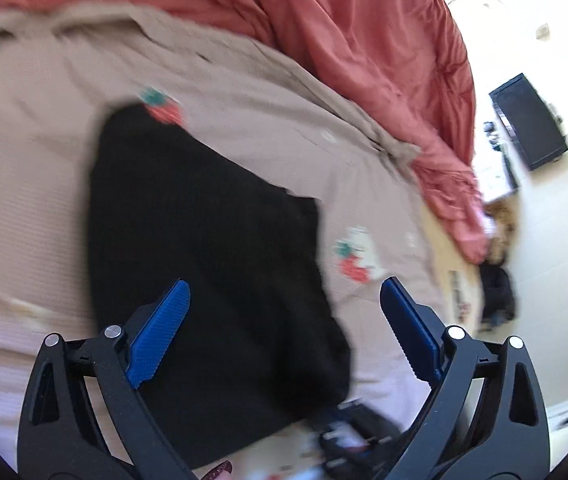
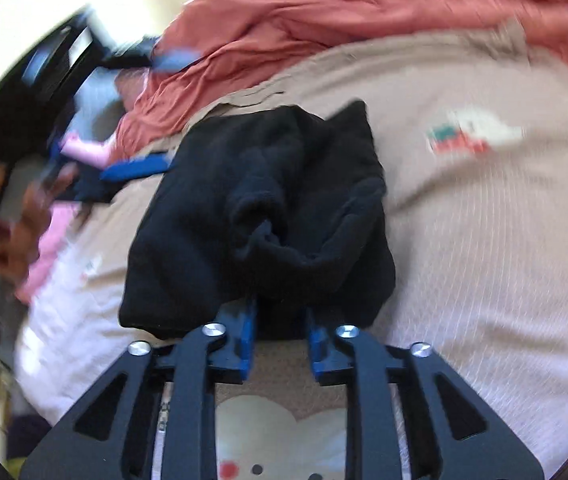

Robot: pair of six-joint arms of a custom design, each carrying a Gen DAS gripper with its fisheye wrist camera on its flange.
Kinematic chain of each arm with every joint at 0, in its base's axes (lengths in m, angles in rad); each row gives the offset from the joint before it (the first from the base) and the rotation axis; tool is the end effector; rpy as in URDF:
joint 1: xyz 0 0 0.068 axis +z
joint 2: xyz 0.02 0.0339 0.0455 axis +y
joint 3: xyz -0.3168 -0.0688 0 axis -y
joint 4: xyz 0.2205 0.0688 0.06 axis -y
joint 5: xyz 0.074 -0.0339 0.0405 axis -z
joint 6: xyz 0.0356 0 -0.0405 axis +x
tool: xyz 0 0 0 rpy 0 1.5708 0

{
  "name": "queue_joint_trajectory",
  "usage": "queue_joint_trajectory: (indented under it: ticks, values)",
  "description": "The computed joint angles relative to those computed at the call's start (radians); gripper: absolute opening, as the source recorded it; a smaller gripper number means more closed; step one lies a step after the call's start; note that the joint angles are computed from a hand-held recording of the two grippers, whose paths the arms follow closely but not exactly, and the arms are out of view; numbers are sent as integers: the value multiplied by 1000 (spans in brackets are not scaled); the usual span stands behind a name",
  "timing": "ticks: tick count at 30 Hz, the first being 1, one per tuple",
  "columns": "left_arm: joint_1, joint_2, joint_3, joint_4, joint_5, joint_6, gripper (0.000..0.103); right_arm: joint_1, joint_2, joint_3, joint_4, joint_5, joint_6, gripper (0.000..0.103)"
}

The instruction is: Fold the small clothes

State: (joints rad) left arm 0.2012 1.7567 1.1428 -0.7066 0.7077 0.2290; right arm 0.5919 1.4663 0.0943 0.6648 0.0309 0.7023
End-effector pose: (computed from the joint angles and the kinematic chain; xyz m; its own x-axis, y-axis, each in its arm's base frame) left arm 0.3166 0.0410 0.2490 -0.9232 -0.0122 -0.3842 0.2213 0.8004 -0.5572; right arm 0.1439 0.0954 0.1531 -0.7592 0.2676 -0.5933 -0.0625 0.8774 0.4757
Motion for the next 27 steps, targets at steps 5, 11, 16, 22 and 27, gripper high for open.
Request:
queue_joint_trajectory:
  ticks: [5,11,16,22,27]
  values:
    - [142,-71,-81,25,-110,148,89,-135,-159,30,-191,-121,24,49]
    - [224,-79,-224,122,-164,235,89,-292,-316,243,-490,-167,-123,74]
    - [190,-67,-314,186,-182,239,90,-407,29,509,-538,-337,-199,85]
    - [125,-85,-369,229,-251,290,90,-401,312,749,-682,-277,-227,91]
    - [97,-102,-383,246,-267,292,90,-373,379,809,-694,-325,-220,34]
